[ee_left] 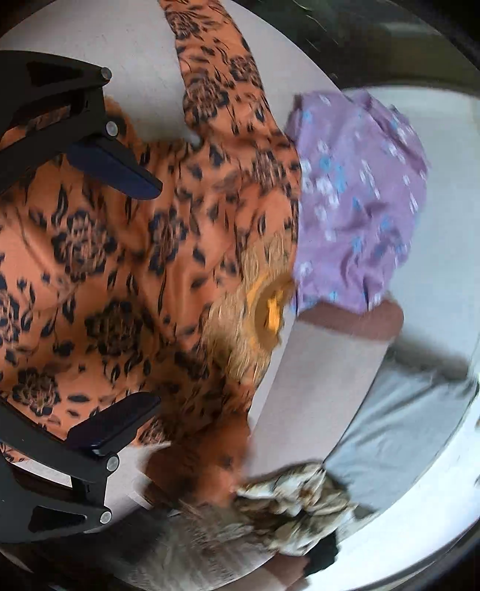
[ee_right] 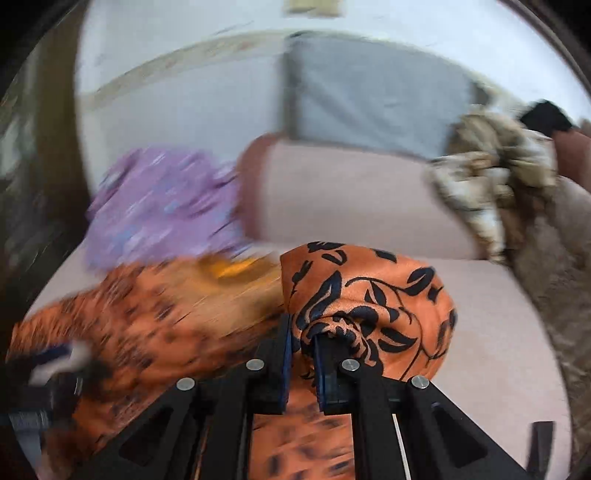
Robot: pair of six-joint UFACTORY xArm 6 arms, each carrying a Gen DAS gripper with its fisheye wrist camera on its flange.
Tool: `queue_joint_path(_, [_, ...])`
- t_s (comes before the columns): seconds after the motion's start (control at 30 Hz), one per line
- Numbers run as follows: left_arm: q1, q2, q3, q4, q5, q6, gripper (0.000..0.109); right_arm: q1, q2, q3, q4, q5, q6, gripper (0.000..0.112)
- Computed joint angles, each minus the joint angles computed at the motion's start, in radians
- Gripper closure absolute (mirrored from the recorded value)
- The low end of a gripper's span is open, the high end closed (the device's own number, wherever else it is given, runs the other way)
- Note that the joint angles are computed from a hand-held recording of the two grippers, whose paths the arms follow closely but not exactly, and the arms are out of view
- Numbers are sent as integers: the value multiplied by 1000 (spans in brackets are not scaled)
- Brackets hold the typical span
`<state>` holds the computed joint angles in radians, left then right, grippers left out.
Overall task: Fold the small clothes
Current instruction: 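Grasp the orange blouse sleeve cuff with the right gripper, then fold the held sleeve across the blouse body with the right gripper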
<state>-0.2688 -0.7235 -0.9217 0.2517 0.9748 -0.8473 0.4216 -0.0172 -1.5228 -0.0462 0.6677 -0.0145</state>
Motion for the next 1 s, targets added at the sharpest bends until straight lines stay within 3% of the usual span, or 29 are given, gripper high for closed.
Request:
queue_joint_path(0.07, [62, -21, 19, -40, 8, 30, 6, 69, -2, 71, -6, 7, 2, 101])
queue_joint_path(0.17, [144, -29, 54, -133, -11, 84, 6, 98, -11, 177, 109, 44, -58, 100])
queue_joint_path(0.3, [171, -9, 79, -205, -37, 119, 6, 94, 11, 172, 211, 192, -142, 97])
queue_joint_path(0.43, [142, 15, 85, -280, -78, 182, 6, -14, -28, 104, 494, 366, -279, 96])
queue_joint_path(0.53, [99, 46, 67, -260, -75, 194, 6, -100, -54, 100, 655, 406, -356, 94])
queue_joint_path(0.67, [22, 93, 38, -221, -64, 198, 6, -162, -12, 64, 617, 342, -274, 93])
queue_joint_path(0.8, [-72, 218, -54, -84, -30, 105, 6, -157, -17, 77, 353, 190, -118, 93])
queue_joint_path(0.9, [-82, 302, -107, -125, -43, 121, 6, -179, 15, 20, 362, 213, -104, 90])
queue_joint_path(0.97, [-74, 349, -135, -188, -44, 145, 6, -181, 20, 7, 340, 204, -81, 76])
queue_joint_path(1.0, [-74, 366, -146, -190, -37, 130, 6, -183, 21, 9, 345, 200, -85, 52])
